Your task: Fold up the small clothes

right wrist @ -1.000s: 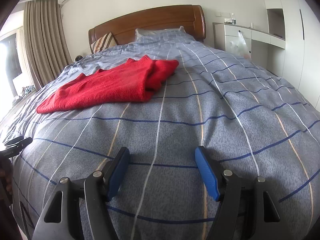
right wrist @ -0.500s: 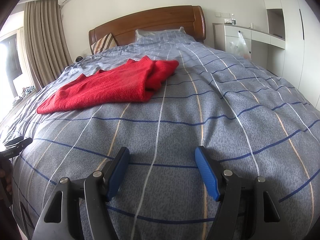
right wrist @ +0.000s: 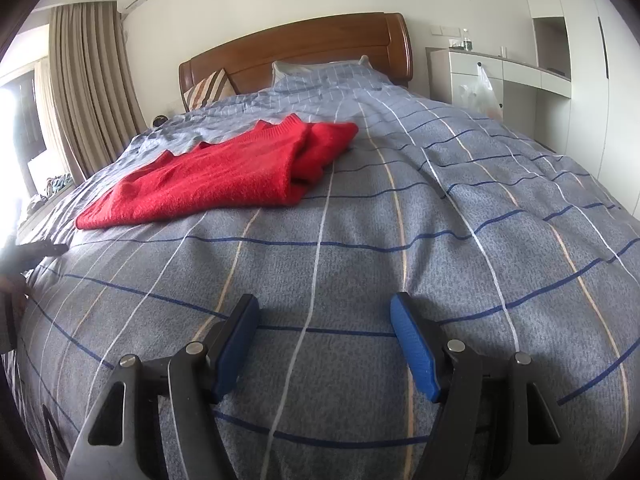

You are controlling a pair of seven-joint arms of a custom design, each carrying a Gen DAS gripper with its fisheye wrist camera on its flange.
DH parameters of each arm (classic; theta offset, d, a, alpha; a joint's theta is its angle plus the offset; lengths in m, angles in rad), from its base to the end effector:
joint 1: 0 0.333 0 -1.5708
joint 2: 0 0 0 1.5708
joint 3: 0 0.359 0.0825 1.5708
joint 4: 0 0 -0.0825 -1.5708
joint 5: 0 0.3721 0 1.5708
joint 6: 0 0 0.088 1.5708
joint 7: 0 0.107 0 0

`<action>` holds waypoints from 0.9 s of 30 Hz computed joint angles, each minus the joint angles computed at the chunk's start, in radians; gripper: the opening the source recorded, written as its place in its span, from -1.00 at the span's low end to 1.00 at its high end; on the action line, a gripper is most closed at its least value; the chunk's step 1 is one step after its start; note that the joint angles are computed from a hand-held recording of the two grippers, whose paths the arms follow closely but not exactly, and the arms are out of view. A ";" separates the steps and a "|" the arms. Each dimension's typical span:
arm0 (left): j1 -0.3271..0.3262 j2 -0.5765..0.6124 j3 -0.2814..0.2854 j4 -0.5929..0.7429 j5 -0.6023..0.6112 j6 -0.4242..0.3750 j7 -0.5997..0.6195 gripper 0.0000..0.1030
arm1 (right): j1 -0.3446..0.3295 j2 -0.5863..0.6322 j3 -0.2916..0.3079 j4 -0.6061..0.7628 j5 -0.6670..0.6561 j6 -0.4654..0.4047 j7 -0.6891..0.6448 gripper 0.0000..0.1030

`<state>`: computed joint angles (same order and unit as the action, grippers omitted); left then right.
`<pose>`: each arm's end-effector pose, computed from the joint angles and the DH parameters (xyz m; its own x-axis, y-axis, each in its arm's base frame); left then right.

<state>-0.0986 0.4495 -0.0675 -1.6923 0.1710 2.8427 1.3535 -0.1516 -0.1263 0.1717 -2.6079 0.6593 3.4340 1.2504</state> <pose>0.7137 -0.1199 0.4640 -0.0859 -0.9960 0.0260 -0.7601 0.0486 -0.6480 0.4505 -0.0595 0.4517 -0.3093 -0.9437 -0.1178 -0.5590 0.2806 -0.7803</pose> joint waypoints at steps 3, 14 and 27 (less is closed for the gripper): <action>0.013 -0.002 -0.009 -0.019 -0.004 0.037 0.016 0.99 | 0.028 -0.002 -0.036 -0.007 -0.041 0.003 0.035 0.33; 0.025 -0.021 -0.031 -0.066 -0.078 0.101 0.077 0.99 | 0.059 -0.008 -0.091 -0.030 -0.158 0.016 0.134 0.34; 0.019 -0.024 -0.026 -0.072 -0.077 0.105 0.074 0.99 | 0.031 -0.006 -0.052 -0.027 -0.121 0.014 0.103 0.35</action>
